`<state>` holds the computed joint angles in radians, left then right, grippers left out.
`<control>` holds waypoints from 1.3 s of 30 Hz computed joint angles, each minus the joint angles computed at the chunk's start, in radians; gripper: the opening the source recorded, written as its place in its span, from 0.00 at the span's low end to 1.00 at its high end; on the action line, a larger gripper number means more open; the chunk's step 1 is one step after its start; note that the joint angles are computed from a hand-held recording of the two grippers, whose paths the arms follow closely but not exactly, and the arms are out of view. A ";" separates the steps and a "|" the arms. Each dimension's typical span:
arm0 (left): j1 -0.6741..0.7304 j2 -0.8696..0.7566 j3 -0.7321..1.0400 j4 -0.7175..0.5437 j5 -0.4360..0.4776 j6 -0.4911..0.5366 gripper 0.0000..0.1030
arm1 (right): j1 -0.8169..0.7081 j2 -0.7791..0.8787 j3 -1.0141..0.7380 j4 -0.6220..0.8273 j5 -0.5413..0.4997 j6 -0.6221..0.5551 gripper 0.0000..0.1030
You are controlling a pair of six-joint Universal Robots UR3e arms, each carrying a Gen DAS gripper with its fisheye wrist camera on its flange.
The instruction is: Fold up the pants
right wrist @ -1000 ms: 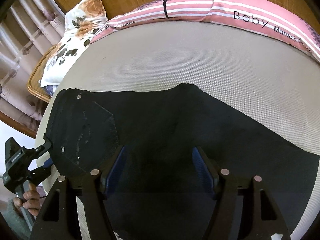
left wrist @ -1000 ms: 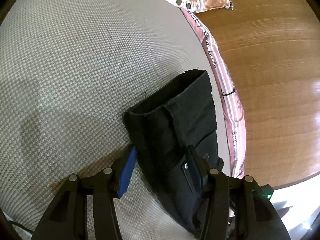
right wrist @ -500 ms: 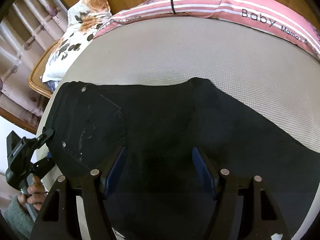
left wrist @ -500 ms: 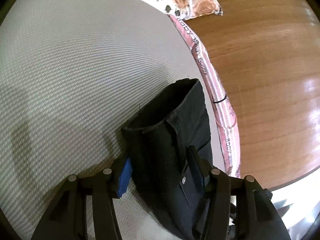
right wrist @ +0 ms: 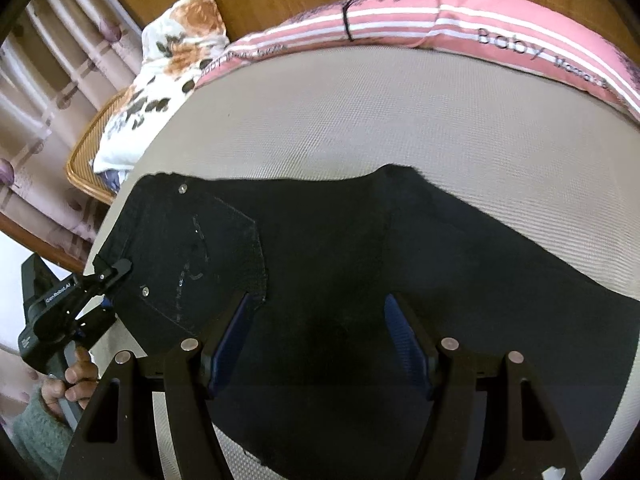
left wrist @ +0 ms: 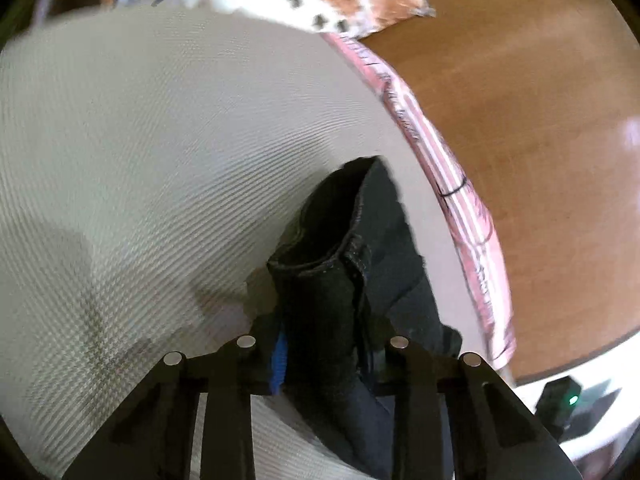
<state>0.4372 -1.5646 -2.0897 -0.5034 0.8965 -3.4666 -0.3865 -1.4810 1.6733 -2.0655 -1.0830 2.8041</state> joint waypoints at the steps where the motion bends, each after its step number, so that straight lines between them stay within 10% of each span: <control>1: -0.014 0.008 0.019 -0.013 0.011 0.006 0.28 | -0.028 -0.018 0.007 0.018 0.018 -0.008 0.64; 12: -0.306 -0.050 0.392 -0.128 0.137 0.076 0.26 | -0.351 -0.204 0.057 0.221 0.119 -0.151 0.64; 31: -0.923 -0.649 1.229 -0.447 0.343 0.205 0.25 | -0.876 -0.294 0.005 0.586 0.244 -0.456 0.64; 39: -1.050 -0.767 1.283 -0.481 0.478 0.301 0.25 | -0.924 -0.263 0.040 0.595 0.225 -0.487 0.64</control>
<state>-0.6127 -2.3316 -0.8066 -0.9844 1.3741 -3.1654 -1.3109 -1.7441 1.7135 -1.4705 -0.8577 2.3172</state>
